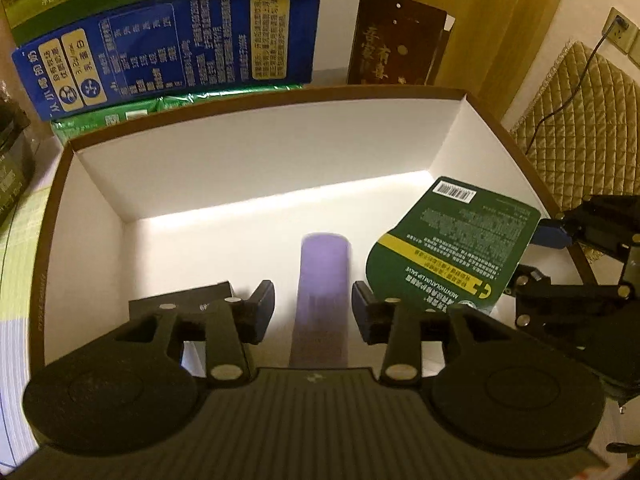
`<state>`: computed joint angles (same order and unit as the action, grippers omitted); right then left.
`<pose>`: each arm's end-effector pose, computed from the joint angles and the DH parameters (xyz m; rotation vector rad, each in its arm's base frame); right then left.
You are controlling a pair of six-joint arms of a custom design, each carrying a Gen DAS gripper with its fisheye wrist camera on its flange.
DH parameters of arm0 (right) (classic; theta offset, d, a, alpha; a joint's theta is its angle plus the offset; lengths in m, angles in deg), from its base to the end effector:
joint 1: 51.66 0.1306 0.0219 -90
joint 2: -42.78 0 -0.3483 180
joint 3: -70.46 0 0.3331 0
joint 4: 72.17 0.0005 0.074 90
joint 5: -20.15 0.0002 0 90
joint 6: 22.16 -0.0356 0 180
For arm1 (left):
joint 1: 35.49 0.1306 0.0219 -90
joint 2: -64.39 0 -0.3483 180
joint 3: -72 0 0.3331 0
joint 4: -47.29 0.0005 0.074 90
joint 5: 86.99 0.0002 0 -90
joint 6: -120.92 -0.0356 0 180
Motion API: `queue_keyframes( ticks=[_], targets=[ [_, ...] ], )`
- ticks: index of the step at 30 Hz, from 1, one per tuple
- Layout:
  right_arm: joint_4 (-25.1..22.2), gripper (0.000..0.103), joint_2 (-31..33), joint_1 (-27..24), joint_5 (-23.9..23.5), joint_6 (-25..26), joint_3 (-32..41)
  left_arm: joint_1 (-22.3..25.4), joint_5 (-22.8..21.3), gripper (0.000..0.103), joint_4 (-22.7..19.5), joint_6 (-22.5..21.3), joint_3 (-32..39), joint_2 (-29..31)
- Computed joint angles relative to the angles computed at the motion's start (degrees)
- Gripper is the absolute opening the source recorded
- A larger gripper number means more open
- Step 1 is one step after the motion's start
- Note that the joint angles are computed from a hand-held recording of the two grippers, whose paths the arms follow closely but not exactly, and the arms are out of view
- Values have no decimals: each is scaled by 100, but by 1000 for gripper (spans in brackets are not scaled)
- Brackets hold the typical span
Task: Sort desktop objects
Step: 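Carry the lilac tube to the brown box with left tool while right tool holds package, then drop the lilac tube into the box from left tool while right tool releases package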
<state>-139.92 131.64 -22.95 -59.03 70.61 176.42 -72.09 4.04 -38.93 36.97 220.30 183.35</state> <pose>0.3563 0.1869 0.4924 -0.5805 2.3634 -0.0293 0.4333 -0.3233 0.5067 0.6898 2.4997 -0.3021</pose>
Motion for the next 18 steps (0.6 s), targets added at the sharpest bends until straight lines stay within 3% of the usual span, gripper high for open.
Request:
queue_keyframes(
  ticks=[9,13,14,15,17,18],
  targets=[
    [-52,32,155,17,-29,-36,139,161,-113,41,-70,88,-9,-6],
    [136,33,177,11,-65,-132,111,214,-215,49,-9,85,-154,-112],
    [174,43,186,-4,-126,-166,113,218,-244,54,26,83,-209,-151],
    [190,69,195,-11,-136,-219,122,225,-275,57,69,84,-278,-204],
    [535,86,20,17,-74,-194,-97,234,-321,65,144,108,-406,-310],
    [663,86,-62,4,-178,-129,-181,245,-312,65,189,106,-471,-360]
  ],
)
